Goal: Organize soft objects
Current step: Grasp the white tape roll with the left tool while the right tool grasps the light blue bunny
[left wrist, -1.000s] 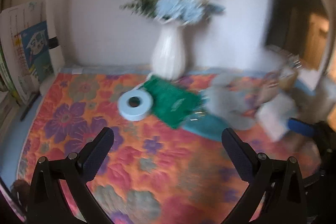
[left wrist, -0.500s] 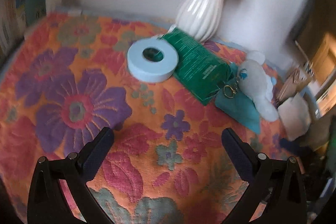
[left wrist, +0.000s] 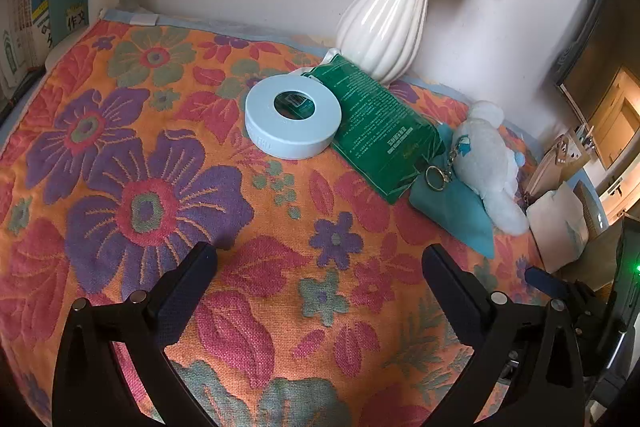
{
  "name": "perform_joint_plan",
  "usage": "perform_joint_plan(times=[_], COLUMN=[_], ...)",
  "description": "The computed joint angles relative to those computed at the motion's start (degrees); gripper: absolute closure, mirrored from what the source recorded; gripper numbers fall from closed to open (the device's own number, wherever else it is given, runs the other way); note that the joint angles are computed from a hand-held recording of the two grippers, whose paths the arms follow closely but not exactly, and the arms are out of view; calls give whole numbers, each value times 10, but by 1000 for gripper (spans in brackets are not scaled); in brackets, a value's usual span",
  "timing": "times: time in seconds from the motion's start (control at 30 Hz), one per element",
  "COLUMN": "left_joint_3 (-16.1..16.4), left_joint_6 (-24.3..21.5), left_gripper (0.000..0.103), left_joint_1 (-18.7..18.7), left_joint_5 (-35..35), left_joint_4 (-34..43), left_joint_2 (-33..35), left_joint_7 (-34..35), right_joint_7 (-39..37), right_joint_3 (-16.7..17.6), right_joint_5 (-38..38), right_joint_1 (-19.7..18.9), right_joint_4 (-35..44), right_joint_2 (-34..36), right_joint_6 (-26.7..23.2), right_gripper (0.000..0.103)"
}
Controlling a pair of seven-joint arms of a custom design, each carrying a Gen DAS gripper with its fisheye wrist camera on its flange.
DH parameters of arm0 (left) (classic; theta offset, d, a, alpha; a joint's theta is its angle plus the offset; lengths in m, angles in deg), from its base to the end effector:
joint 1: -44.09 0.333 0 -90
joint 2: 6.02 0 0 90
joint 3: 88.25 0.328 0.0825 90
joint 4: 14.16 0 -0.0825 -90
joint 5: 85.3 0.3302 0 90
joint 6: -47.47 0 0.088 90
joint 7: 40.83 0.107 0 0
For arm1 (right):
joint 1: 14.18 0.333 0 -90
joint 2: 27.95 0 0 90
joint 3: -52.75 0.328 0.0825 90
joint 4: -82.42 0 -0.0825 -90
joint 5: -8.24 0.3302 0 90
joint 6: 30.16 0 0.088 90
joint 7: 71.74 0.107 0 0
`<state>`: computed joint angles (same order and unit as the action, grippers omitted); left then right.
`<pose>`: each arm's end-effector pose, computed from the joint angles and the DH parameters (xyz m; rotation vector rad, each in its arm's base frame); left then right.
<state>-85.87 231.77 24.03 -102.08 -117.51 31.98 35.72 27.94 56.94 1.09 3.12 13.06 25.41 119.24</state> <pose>0.6470 -0.1829 0.3144 -2.0768 1.6843 -0.9571 0.7148 0.2624 0.2984 -2.1593 1.6686 -0.3641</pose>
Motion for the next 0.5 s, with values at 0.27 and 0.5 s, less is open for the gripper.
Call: perform_joint_plan(times=[0.27, 0.5], left_joint_3=[1, 2], left_joint_6=[-1, -2], left_gripper=[1, 1], left_joint_1=[-1, -2], left_joint_5=[1, 3], left_joint_4=[0, 2], left_joint_2=[0, 1], left_joint_7=[-1, -3], right_joint_7=[-1, -17], right_joint_3=[2, 8], right_joint_5=[2, 10], right_joint_1=[-3, -5], right_joint_4=[-10, 22], right_joint_2=[-6, 11], right_joint_6=[2, -19], right_gripper=[0, 0])
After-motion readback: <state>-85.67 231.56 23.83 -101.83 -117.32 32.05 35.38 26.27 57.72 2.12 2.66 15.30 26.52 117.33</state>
